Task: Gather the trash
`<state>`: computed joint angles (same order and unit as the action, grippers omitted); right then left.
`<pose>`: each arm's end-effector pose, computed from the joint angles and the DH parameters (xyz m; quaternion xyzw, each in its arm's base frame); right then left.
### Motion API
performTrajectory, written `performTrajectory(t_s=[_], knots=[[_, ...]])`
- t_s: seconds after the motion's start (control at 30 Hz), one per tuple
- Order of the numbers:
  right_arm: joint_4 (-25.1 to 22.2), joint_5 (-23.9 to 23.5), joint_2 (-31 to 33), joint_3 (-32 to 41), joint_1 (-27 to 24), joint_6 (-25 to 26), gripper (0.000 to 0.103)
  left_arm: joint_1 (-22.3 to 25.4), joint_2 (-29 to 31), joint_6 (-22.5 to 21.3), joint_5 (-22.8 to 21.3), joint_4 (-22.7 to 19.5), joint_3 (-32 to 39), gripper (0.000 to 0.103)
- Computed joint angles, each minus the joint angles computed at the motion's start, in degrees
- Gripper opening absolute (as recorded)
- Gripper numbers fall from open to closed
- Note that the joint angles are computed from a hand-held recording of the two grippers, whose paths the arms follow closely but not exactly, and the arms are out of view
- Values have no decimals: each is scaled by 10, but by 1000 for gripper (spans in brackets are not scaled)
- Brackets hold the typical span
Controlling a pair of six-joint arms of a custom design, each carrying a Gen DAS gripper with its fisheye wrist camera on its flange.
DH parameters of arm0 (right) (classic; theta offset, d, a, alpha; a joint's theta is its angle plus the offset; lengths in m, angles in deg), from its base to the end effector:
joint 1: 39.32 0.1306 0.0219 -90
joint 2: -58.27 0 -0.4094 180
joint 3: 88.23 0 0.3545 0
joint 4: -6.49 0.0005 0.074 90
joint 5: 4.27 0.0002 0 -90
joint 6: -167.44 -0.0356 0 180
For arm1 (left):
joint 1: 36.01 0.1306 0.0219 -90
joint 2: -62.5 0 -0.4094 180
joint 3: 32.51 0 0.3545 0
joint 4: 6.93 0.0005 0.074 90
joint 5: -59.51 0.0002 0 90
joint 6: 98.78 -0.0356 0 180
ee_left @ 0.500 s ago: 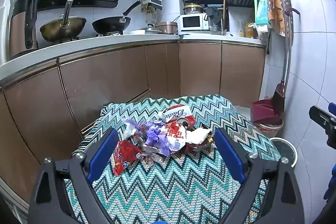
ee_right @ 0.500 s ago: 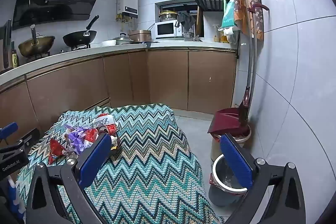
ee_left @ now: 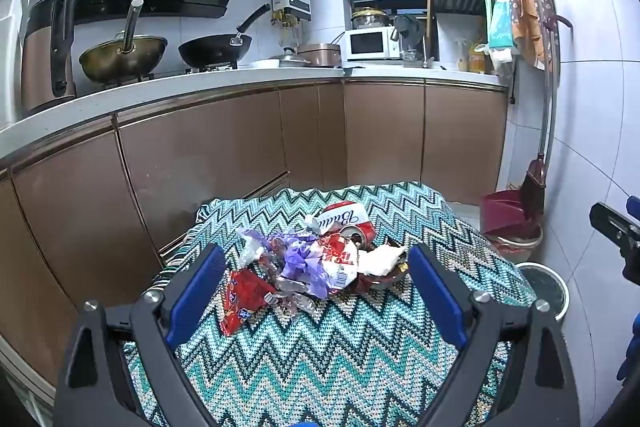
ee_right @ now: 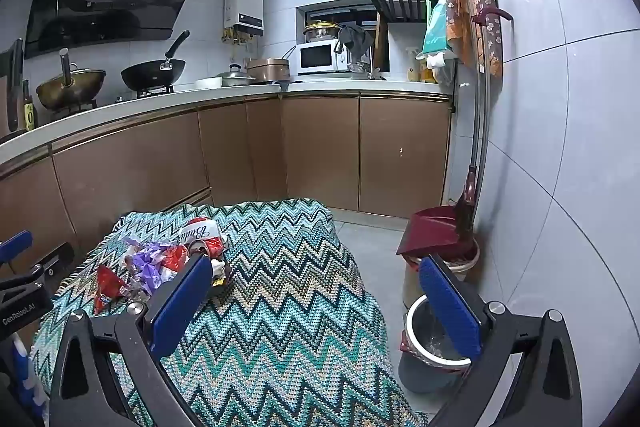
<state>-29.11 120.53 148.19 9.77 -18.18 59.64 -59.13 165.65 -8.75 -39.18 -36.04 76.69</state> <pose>0.4401 0.1478 0.5419 0.1312 0.8201 -0.0761 0.5518 0.5243 -0.2185 0.5237 0.1255 0.8233 -0.0484 0.5514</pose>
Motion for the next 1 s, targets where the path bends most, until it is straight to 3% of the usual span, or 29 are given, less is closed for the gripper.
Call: performTrajectory(t_s=[1.0], knots=[[13,0,17,7,-9,10,103,7,24,9,4,-6,13,93]])
